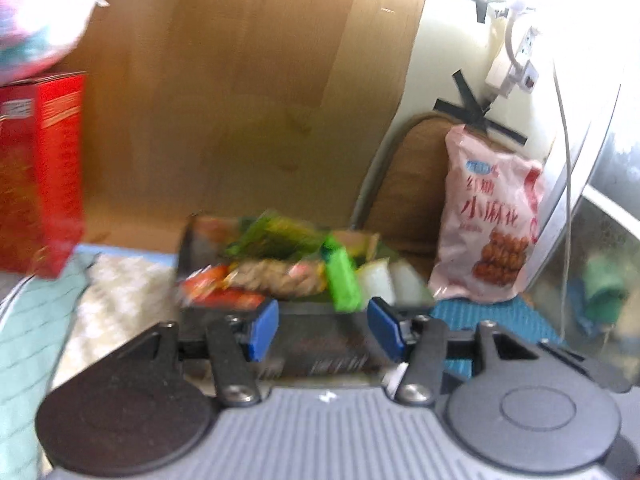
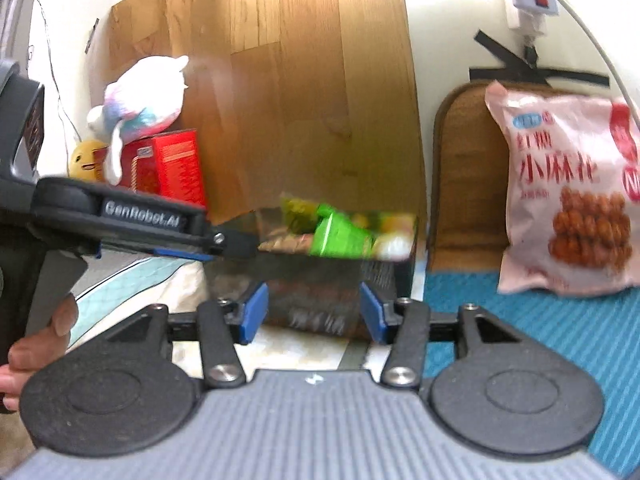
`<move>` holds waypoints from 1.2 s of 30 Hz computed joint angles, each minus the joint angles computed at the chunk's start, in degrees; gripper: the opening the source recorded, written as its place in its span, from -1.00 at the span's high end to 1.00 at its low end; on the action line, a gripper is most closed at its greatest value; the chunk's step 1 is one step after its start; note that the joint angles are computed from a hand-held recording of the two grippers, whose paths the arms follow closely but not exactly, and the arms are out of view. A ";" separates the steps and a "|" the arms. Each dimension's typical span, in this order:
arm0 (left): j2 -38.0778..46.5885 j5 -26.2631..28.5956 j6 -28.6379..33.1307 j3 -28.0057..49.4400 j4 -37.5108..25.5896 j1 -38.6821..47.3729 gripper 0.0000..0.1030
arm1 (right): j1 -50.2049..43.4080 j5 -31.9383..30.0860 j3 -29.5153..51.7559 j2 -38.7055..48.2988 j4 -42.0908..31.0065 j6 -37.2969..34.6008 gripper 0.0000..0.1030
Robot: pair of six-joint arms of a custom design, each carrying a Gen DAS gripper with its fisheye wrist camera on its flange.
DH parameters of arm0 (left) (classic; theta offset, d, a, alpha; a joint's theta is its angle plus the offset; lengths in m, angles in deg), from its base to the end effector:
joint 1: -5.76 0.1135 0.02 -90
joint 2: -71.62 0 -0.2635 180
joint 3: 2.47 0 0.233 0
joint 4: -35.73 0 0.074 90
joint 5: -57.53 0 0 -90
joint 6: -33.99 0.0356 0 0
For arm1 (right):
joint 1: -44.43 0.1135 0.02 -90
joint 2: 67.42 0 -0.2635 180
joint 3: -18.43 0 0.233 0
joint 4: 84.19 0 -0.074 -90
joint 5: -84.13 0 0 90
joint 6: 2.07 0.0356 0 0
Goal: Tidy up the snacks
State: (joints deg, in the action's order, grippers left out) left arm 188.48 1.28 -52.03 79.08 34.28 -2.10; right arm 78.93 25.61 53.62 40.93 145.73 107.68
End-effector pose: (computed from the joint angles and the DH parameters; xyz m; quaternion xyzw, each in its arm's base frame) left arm 0.4056 -0.0760 0.1519 0.2176 0.8375 -0.2739 0.4197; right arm 0.2300 0.1355 0.0994 0.0448 0.8162 0.0398 0.5746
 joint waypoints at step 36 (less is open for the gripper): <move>-8.10 -16.81 8.00 -39.99 30.58 0.20 -0.53 | 22.04 22.45 -7.99 10.94 8.17 30.80 -0.49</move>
